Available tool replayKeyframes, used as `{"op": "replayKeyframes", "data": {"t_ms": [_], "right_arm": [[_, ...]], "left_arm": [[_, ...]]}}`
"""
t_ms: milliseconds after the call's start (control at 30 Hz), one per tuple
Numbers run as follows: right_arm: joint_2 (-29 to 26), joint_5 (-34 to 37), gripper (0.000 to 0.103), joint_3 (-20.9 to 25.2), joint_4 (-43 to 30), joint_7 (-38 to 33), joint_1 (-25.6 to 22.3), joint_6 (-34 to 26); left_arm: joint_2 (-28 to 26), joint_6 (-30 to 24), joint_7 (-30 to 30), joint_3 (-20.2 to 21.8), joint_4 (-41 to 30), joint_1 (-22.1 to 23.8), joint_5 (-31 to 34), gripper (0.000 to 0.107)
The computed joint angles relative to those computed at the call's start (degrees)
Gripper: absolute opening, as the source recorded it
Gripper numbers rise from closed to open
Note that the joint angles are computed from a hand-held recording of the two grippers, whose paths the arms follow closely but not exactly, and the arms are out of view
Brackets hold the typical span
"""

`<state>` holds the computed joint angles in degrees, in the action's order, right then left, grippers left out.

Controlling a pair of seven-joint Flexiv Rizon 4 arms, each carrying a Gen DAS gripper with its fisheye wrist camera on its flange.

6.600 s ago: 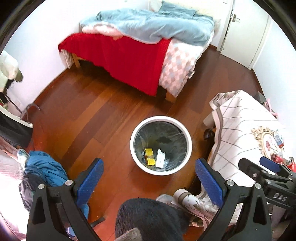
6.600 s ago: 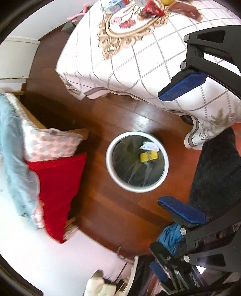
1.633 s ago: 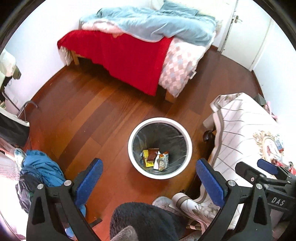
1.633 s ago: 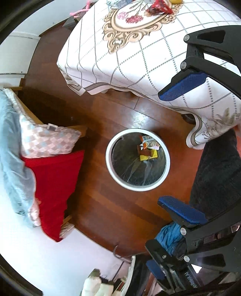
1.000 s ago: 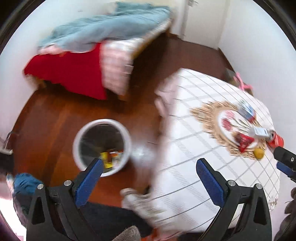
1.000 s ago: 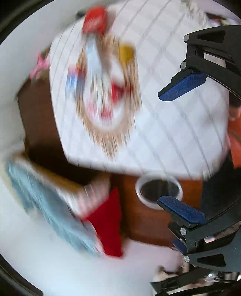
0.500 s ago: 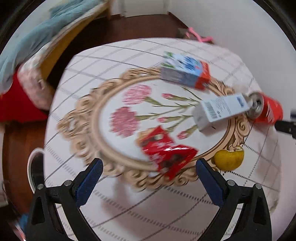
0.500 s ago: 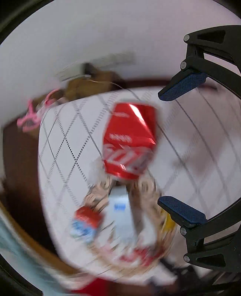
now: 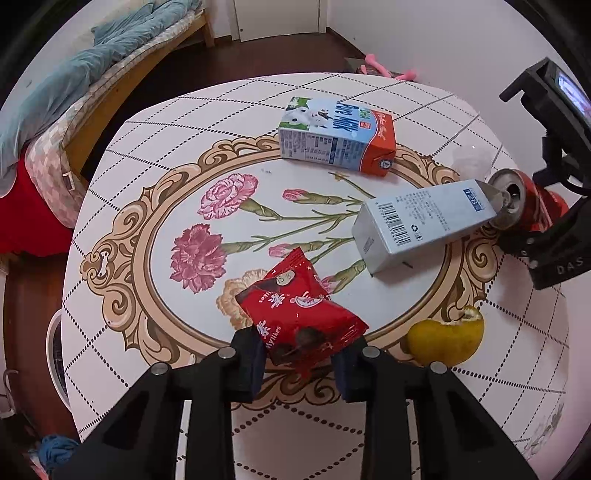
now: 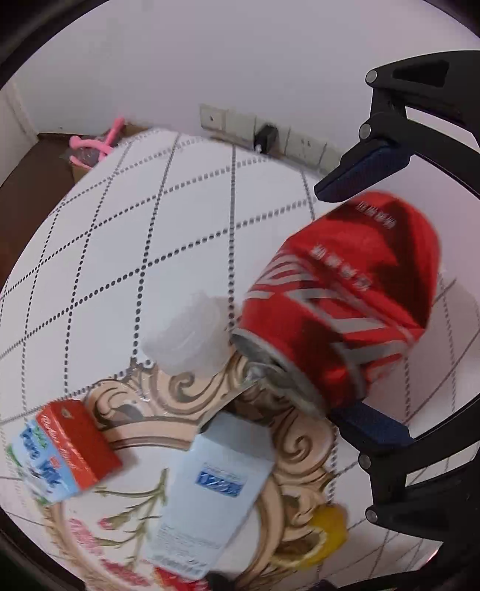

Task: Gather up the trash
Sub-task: 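Grasp the red snack bag with the left tool while the right tool grasps the red cola can, then carry the bag and can over the white bin and open both tools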

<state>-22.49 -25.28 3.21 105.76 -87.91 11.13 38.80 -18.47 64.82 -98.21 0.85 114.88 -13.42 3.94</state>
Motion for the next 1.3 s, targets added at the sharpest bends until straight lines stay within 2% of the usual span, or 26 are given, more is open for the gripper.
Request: {"op": "replayKeyframes", "data": {"t_ms": [133, 233, 333, 400, 433, 467, 567, 667, 700, 733, 767, 867, 1100, 1300], "right_arm": [[-0.17, 8.18, 0.099, 1.47, -2.46, -1.32, -2.25, -1.62], [0.27, 19.48, 0.097, 2.86, -6.13, -0.35, -5.05, -7.55], [1.82, 26.78, 0.094, 3.54, -6.52, 0.22, -7.1, -10.05], [3.12, 28.92, 0.073, 3.73, -5.16, -0.07, -7.66, -9.44], [3.68, 30.37, 0.071, 3.8, -4.68, 0.15, -7.99, -9.69], [4.06, 30.86, 0.071, 3.73, -4.0, 0.41, -8.01, -9.43], [5.11, 26.11, 0.071, 3.18, 0.29, 1.08, -6.29, -7.14], [6.81, 23.71, 0.06, 2.91, 3.6, 3.01, -5.52, -3.18], [7.28, 25.11, 0.053, 3.21, 3.69, 3.01, -5.79, -3.17], [7.89, 25.92, 0.041, 3.28, 4.24, 3.53, -5.94, -2.41], [9.1, 25.51, 0.039, 3.47, 5.45, 4.39, -5.59, -1.58], [13.17, 26.91, 0.039, 4.47, 9.09, 7.5, -4.71, 1.4], [21.09, 34.04, 0.039, 6.33, 11.85, 10.39, -2.48, 5.23], [23.53, 38.07, 0.039, 8.78, 12.13, 14.19, 3.05, 11.23]], "left_arm": [[-0.56, 0.29, -0.51, 0.49, -1.13, -0.1, 0.71, 0.024], [0.48, 0.15, -0.73, 0.64, -0.78, 0.01, 0.94, 0.024], [1.89, 0.4, -0.53, 0.3, 0.49, 0.7, -0.01, 0.024], [2.58, 0.47, -0.77, 0.34, 1.13, 0.91, -0.11, 0.024], [2.68, 0.78, -0.27, 0.21, 1.61, 1.39, -0.51, 0.024], [2.98, 0.77, -0.51, 0.21, 2.01, 1.36, -0.55, 0.024], [3.51, 0.59, -0.76, 0.19, 2.78, 1.33, -0.24, 0.024], [4.31, 0.6, -0.71, -0.04, 3.75, 1.41, -0.28, 0.024], [4.82, 0.75, -0.65, -0.12, 4.26, 1.46, -0.39, 0.024], [5.34, 0.96, -0.43, -0.24, 4.81, 1.6, -0.65, 0.024], [5.84, 1.06, -0.34, -0.32, 5.24, 1.67, -0.79, 0.024], [7.59, 1.47, 0.29, -0.57, 6.66, 2.08, -1.47, 0.024], [14.02, 2.51, 4.76, -0.84, 10.9, 4.2, -5.68, 0.024], [21.24, 3.62, 10.44, 0.55, 14.18, 6.5, -10.62, 0.024]]}}
